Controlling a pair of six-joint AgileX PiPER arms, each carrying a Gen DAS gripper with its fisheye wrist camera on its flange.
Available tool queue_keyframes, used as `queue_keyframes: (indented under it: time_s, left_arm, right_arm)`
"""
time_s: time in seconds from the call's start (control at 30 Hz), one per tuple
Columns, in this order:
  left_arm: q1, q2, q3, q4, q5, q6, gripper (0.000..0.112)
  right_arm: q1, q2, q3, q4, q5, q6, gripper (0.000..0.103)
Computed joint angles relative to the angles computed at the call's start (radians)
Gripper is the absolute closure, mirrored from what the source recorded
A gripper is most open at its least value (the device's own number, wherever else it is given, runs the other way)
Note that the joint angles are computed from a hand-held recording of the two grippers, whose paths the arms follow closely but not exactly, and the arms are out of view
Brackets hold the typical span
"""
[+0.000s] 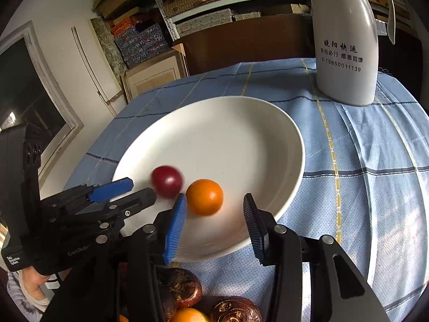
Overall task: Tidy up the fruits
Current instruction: 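Carry both fruits over the white plate and open both tools to release them, then withdraw both open tools from the plate back toward the fruit pile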
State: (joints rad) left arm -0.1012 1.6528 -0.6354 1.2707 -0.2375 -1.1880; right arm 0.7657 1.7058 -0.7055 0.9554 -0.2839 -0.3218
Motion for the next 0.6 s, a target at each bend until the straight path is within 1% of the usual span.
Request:
queue_keyframes:
  time_s: [0.1,0.17,0.23,0.27,0.33,0.4,0.43,0.47,0.5,0.53,0.6]
  left_arm:
    - [0.055,-0.059,0.059,-0.046,-0.039,0.068,0.060]
    - [0.122,-0.114,0.118,-0.061,-0.085,0.100,0.058]
    - [0.213,-0.167,0.181,-0.039,-0.146,0.105,0.049]
    - [0.274,-0.196,0.225,-0.044,-0.179,0.131,0.044]
    - [0.376,-0.233,0.290,-0.043,-0.225,0.181,0.044]
    - [0.488,-0.247,0.348,-0.015,-0.277,0.218,0.043]
    - [0.539,-0.247,0.372,0.005,-0.298,0.233,0.043]
    - [0.577,-0.247,0.391,0.022,-0.311,0.246,0.041]
    - [0.626,-0.250,0.417,0.035,-0.326,0.272,0.040]
    - [0.647,-0.252,0.435,0.031,-0.332,0.295,0.040]
    - [0.701,-0.268,0.464,0.073,-0.364,0.304,0.040]
  right_arm:
    - [0.055,-0.046,0.044,0.134,-0.081,-0.107,0.059]
    - [0.100,-0.082,0.090,0.186,-0.149,-0.129,0.056]
    - [0.147,-0.116,0.146,0.218,-0.218,-0.101,0.041]
    - [0.176,-0.130,0.182,0.223,-0.254,-0.060,0.039]
    - [0.244,-0.152,0.250,0.247,-0.309,0.008,0.038]
    - [0.302,-0.158,0.283,0.296,-0.354,0.021,0.038]
    - [0.357,-0.159,0.307,0.331,-0.393,0.043,0.037]
    - [0.406,-0.156,0.322,0.359,-0.425,0.068,0.035]
    - [0.464,-0.149,0.338,0.397,-0.460,0.097,0.030]
    - [0.501,-0.144,0.346,0.421,-0.483,0.111,0.028]
    - [0.581,-0.136,0.360,0.473,-0.537,0.132,0.026]
